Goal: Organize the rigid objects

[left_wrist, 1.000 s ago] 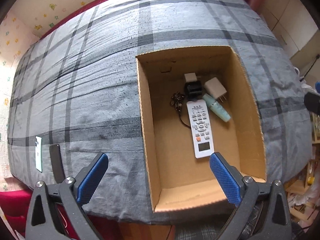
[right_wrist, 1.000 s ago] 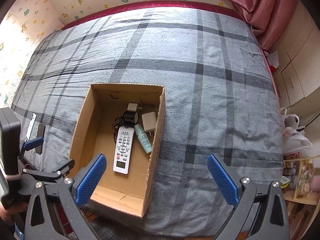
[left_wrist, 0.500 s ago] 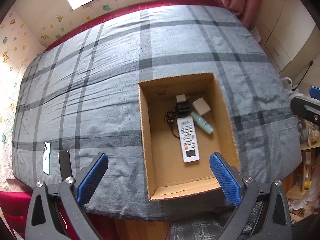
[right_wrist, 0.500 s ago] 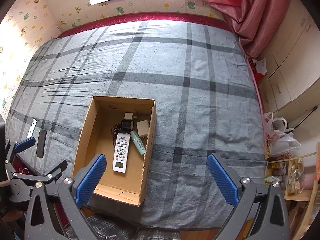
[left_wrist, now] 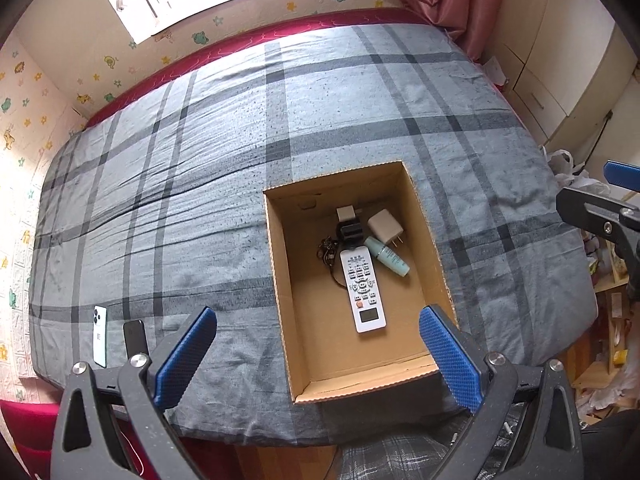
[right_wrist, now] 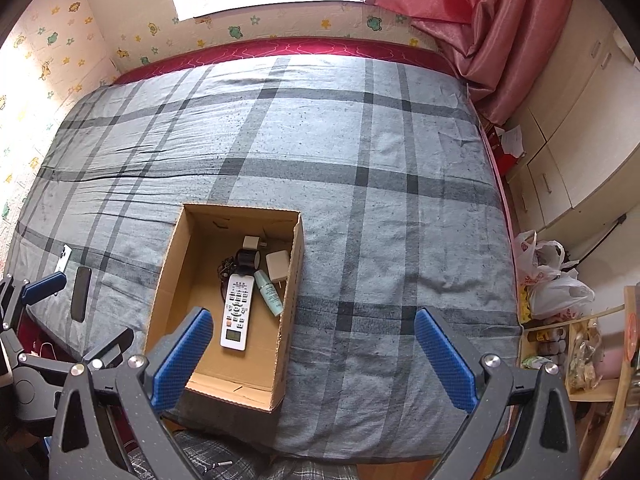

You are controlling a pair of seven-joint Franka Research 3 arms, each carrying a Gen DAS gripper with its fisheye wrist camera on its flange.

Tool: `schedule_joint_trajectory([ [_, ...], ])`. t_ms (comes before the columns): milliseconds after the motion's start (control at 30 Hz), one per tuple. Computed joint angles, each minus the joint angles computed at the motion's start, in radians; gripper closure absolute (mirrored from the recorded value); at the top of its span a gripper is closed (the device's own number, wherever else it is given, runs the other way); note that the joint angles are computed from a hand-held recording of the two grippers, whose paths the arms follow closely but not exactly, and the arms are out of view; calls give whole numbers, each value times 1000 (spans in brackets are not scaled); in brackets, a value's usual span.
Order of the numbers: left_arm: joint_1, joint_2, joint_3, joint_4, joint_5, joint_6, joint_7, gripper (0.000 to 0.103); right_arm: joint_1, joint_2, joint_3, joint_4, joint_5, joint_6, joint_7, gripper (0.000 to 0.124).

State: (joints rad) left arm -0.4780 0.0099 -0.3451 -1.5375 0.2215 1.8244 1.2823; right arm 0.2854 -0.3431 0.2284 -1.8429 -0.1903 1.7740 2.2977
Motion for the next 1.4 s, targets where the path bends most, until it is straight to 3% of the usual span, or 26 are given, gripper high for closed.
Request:
schedule_joint_trajectory([
  [1400, -5, 4, -1, 11, 19, -4, -15, 0, 1, 8, -5, 5, -3, 12, -4, 21],
])
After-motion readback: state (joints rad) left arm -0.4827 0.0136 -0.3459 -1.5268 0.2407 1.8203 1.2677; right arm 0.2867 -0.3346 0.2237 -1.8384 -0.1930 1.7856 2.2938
